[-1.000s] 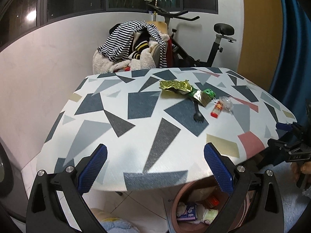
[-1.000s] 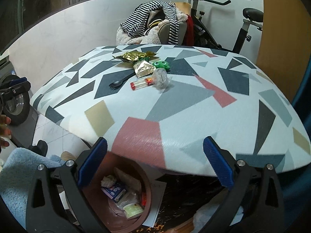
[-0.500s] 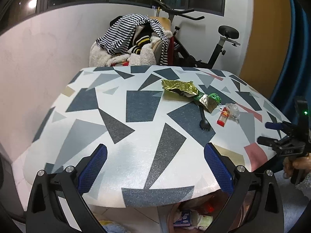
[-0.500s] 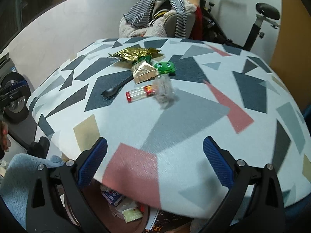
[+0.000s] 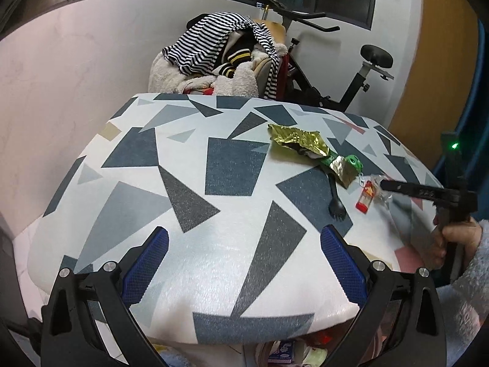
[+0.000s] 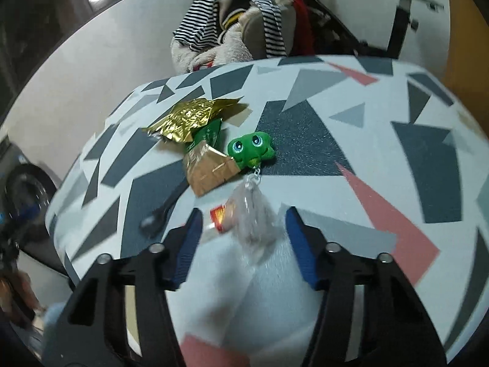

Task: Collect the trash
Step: 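Move both tools back over the table toward the foil wrapper, then grasp the gold foil wrapper with the left gripper while the right gripper grasps the clear plastic bag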

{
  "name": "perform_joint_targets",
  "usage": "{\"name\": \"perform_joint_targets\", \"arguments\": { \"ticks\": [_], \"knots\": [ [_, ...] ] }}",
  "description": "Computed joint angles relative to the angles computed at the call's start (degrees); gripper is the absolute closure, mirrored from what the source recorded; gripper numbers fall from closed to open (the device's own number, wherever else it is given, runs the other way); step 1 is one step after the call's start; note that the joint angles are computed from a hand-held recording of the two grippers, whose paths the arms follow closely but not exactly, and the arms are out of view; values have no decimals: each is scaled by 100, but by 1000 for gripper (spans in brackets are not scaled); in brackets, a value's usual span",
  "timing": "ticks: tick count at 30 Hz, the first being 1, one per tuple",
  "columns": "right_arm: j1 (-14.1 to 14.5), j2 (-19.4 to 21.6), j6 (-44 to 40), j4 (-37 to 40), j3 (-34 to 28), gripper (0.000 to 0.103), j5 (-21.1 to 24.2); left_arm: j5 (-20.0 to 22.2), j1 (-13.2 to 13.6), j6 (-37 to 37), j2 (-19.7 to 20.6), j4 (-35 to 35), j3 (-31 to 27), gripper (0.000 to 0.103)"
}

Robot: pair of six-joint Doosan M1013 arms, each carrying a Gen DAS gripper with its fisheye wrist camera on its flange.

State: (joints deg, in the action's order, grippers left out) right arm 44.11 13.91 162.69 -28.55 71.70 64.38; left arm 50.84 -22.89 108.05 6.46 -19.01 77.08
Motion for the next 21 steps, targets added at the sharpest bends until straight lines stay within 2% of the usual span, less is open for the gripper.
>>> {"name": "perform_joint_targets", "arguments": {
  "ticks": [1,2,3,5,8,10,12,14,18,21],
  "knots": [
    [-19,14,-45,46,-24,57,17,32,-4,-11,30,-18,-43,7],
    [-34,46,-160,120,-87,74,62,111,-11,-20,88,-71,-129,11],
    [-39,53,-174,136,-121,81,111,177,-17,-34,123,-119,-184,14],
    [-23,5,-105,78,-86,82,12,416,-18,-104,269,-278,-386,23],
    [57,-85,9,-234,-33,82,0,815,-12,-393,584,-656,-780,24],
    [84,-110,45,-358,-7,82,-3,1205,21,-834,908,-1121,-1139,27],
    [128,-156,-9,-556,6,82,94,1414,14,-1243,1163,-1419,-1402,31],
    [168,-197,-36,-728,37,82,175,1528,-23,-1641,1423,-1630,-1667,35],
    [184,-357,82,-875,229,82,148,1409,-40,-2338,1825,-2340,-1952,35],
    [167,-457,171,-910,364,82,147,1266,-75,-2762,2016,-2625,-2045,40]
  ]
}}
